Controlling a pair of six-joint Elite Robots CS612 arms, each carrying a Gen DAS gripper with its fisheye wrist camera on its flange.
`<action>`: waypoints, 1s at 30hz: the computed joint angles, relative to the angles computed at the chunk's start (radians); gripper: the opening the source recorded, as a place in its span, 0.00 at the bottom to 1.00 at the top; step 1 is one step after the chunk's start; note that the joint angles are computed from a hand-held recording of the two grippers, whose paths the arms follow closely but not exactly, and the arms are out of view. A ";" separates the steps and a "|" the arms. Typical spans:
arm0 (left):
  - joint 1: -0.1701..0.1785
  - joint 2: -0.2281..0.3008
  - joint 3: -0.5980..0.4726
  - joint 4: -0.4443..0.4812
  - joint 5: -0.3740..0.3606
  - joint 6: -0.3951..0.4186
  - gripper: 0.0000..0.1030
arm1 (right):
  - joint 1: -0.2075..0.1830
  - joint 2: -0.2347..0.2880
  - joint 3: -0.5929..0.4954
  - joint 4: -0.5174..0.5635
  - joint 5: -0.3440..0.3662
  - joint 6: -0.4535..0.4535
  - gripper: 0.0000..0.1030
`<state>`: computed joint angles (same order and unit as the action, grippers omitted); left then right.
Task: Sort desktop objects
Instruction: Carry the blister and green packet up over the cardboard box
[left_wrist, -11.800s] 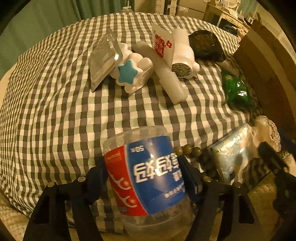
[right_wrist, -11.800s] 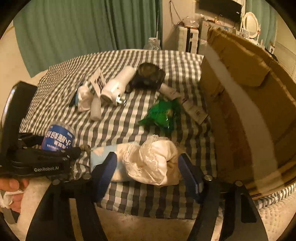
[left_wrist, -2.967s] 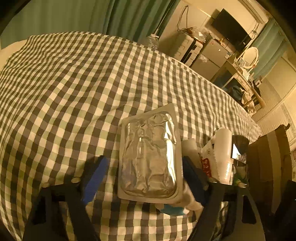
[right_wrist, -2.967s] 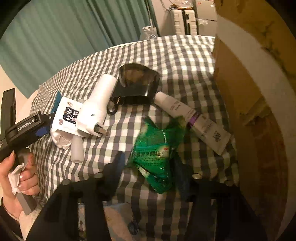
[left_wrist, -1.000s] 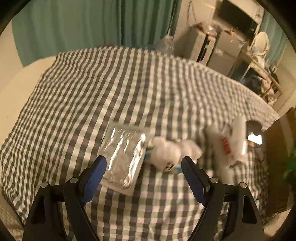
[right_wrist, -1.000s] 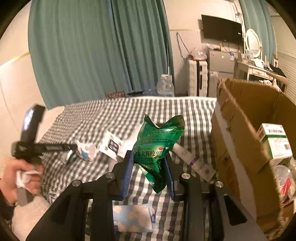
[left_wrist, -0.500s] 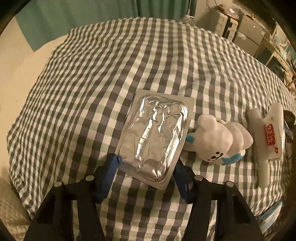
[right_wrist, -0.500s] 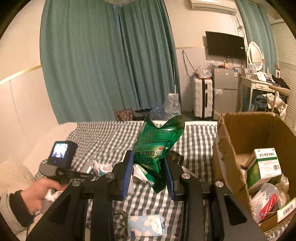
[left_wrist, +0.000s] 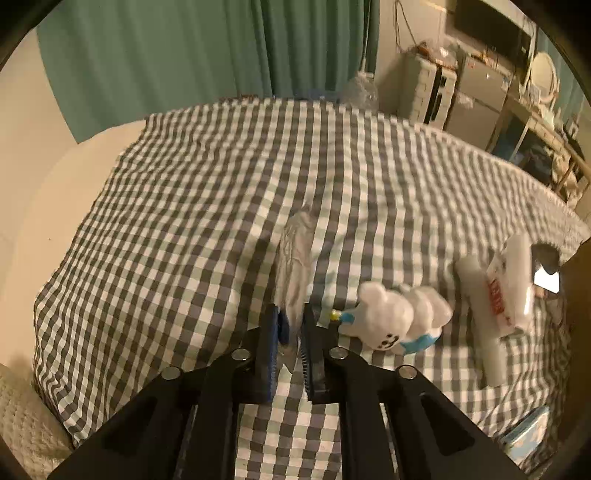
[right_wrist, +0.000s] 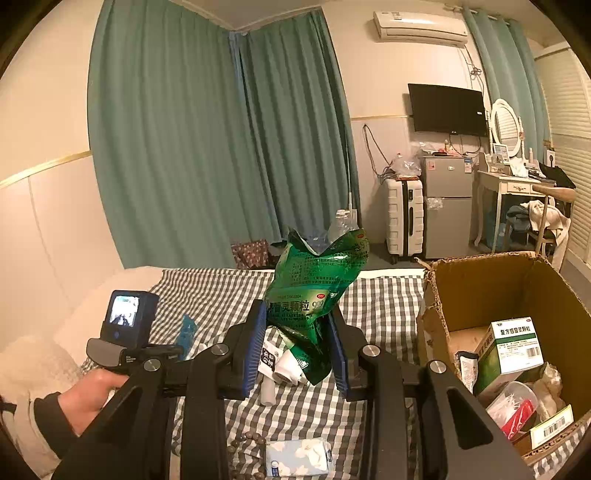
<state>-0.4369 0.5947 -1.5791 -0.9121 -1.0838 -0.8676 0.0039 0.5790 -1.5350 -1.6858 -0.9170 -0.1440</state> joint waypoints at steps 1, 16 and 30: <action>0.003 -0.003 0.010 -0.021 -0.001 0.010 0.07 | -0.002 -0.001 -0.001 -0.003 0.002 0.005 0.31; -0.079 -0.030 -0.054 -0.190 0.185 0.122 0.07 | -0.032 -0.018 -0.063 -0.036 0.015 0.055 0.31; -0.188 -0.081 -0.135 -0.253 0.281 0.169 0.07 | -0.086 -0.027 -0.193 -0.027 -0.011 0.046 0.31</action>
